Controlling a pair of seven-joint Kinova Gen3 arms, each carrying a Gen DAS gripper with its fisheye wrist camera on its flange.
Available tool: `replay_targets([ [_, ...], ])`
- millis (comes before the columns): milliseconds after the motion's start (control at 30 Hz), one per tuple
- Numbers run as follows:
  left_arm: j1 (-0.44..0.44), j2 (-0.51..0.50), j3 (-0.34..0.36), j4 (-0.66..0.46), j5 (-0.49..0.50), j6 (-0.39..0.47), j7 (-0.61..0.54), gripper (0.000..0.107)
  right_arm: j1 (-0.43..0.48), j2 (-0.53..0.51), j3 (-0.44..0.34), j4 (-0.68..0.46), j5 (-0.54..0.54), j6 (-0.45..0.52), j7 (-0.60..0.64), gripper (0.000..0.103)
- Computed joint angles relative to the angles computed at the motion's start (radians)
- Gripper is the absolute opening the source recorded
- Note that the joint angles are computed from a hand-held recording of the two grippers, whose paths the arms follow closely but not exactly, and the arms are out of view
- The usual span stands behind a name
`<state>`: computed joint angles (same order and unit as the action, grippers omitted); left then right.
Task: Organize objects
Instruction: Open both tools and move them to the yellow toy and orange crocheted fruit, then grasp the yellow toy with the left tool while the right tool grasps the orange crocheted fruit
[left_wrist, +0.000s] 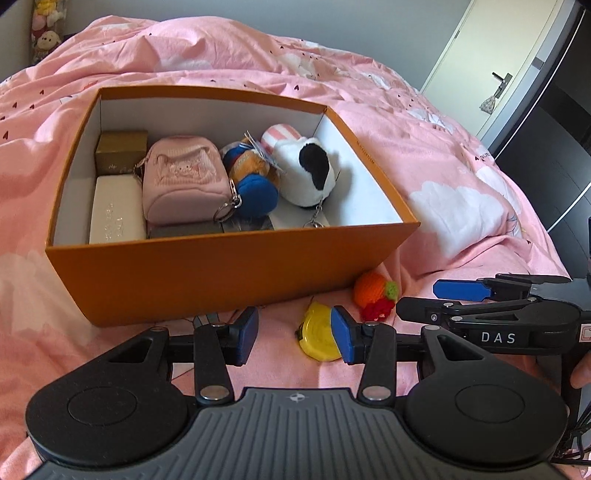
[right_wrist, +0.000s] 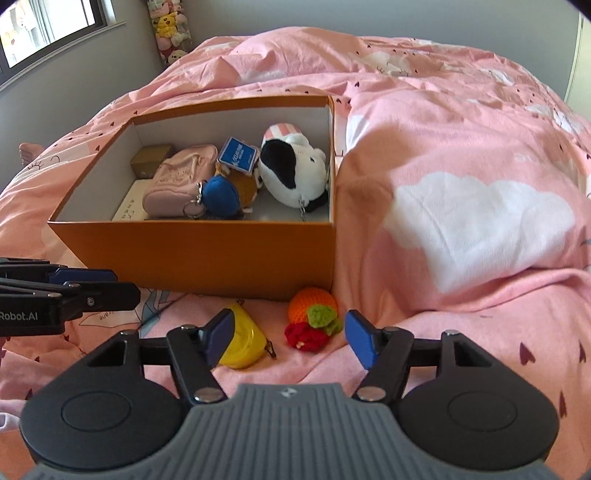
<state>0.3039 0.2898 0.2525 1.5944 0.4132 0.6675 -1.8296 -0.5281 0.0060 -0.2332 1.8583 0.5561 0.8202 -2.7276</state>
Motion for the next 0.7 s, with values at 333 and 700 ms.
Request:
replay_targets([
  [333,0.091,0.101,0.002,-0.076,-0.113,0.034,0.014,0.062,0.039,0.048,0.047,-0.025,-0.090,-0.023,0.162,0.055],
  [700,0.187,0.190,-0.013,-0.153,-0.259,0.071,0.019,0.070,0.086,0.086,0.087,-0.016,-0.187,-0.135,0.337,0.055],
])
